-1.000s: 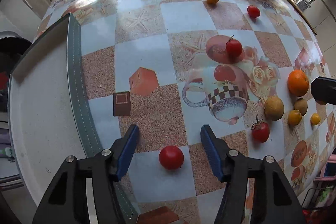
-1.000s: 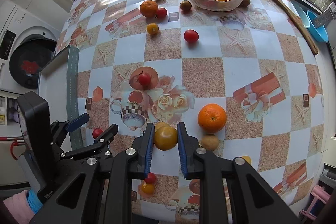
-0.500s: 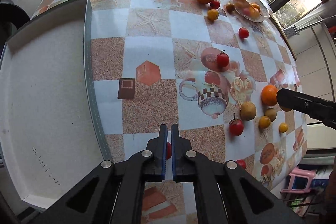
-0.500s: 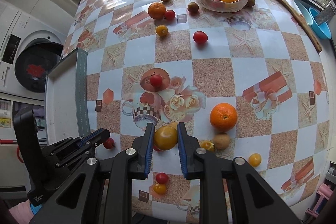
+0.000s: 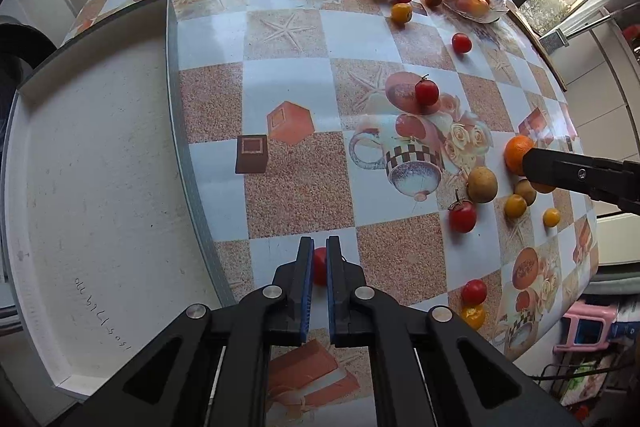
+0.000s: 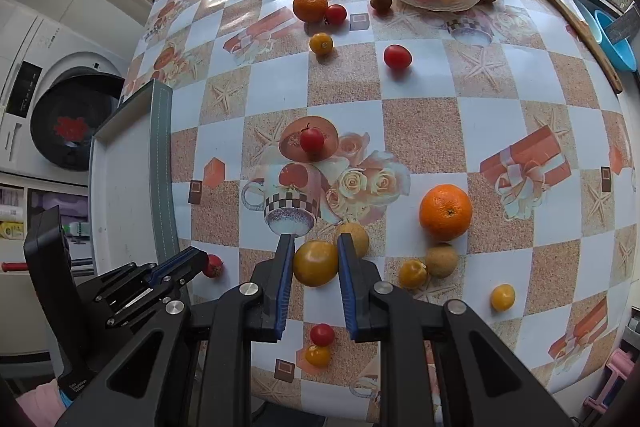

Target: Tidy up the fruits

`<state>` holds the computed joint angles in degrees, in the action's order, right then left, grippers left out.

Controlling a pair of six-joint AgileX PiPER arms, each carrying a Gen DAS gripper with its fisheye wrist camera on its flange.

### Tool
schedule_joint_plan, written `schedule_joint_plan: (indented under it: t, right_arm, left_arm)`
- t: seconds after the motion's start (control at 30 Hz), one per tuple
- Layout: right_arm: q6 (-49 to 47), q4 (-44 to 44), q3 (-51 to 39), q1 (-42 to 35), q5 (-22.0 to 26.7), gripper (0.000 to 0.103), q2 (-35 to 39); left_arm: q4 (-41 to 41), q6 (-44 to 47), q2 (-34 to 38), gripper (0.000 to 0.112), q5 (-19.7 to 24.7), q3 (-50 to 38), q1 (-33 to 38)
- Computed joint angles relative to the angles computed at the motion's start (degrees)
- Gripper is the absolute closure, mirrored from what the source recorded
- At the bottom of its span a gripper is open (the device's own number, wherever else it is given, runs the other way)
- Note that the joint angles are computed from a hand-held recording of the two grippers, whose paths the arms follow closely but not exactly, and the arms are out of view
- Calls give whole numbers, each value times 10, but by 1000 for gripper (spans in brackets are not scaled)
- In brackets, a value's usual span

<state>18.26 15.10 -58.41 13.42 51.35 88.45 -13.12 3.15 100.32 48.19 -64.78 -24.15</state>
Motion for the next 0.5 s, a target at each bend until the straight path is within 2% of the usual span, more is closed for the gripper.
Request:
schedule_joint_plan:
  t: [0.2,0.37,0.5]
  right_arm:
    - [-5,6,13,-7,1,79,-10]
    - [-10,12,22,-11,0,79,-14]
    - [-12,18,30,-12,-1,79,-18]
  left_arm:
    - [-12,20,6,107,22,-18,-10]
    - [6,13,5,107,15,-17,-23]
    - [-22,29,9,106,31,-25,-9]
